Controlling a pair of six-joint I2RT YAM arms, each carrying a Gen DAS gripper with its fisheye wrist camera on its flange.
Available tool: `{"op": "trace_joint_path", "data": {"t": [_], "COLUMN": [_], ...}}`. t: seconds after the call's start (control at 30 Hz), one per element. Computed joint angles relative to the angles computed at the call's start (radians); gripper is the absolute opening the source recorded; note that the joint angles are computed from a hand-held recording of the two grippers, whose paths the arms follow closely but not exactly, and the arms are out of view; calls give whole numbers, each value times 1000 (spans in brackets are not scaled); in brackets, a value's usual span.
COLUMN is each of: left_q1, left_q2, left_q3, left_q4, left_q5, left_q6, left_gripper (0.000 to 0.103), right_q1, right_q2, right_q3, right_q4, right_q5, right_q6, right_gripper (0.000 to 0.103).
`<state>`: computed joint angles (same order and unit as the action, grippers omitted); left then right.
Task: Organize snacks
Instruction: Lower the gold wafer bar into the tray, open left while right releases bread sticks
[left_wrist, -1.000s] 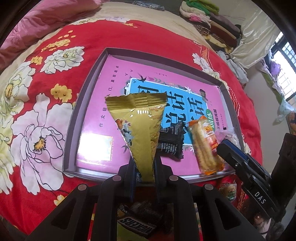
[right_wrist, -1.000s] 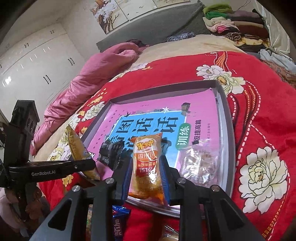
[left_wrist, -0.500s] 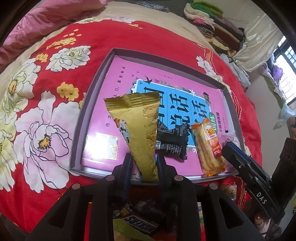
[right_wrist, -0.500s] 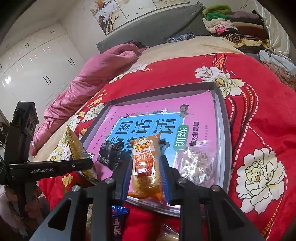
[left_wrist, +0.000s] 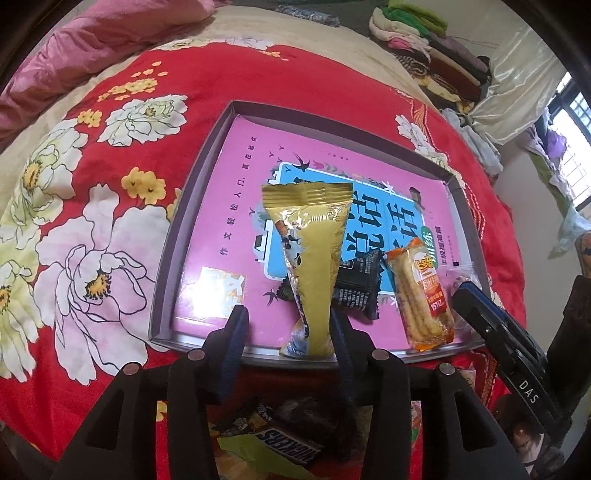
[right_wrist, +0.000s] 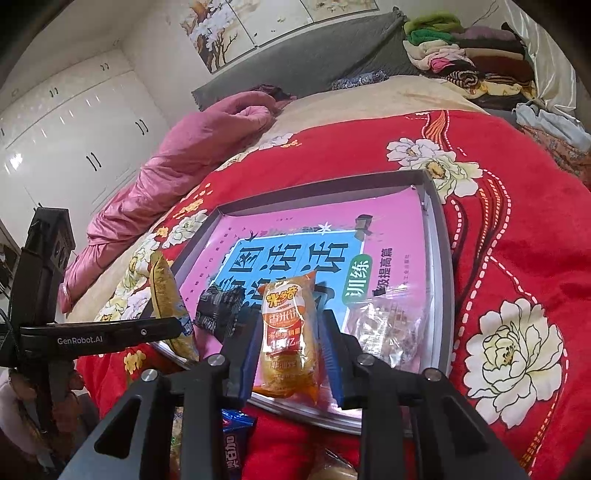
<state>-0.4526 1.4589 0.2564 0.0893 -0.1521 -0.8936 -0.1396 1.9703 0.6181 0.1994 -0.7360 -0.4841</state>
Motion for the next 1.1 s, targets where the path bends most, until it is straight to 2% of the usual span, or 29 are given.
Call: {"op": "trace_joint_path", "data": {"t": [0.17, 0.43, 0.77, 0.93, 1.1], "left_q1": [-4, -9, -68, -94, -113], "left_q2": [-2, -70, -182, -202, -205], "left_q3": [-1, -10, 13, 16, 23], "left_q4": [-6, -59, -175, -192, -202], "left_q5": [-10, -45, -135, -164, -178], "left_q6": [-5, -5, -16, -26, -33], "left_gripper": [55, 58, 67, 74, 75], "right_q1": [2, -6, -14, -29, -38], "right_q2": [0, -14, -37, -49, -67], "right_q3": [0, -10, -34, -39, -51], "right_q4": [5, 16, 58, 63, 77], "right_q5": [2, -9, -13, -39, -60], "right_q6": [2, -2, 11, 16, 25], "right_gripper": [35, 38, 47, 51, 56]}}
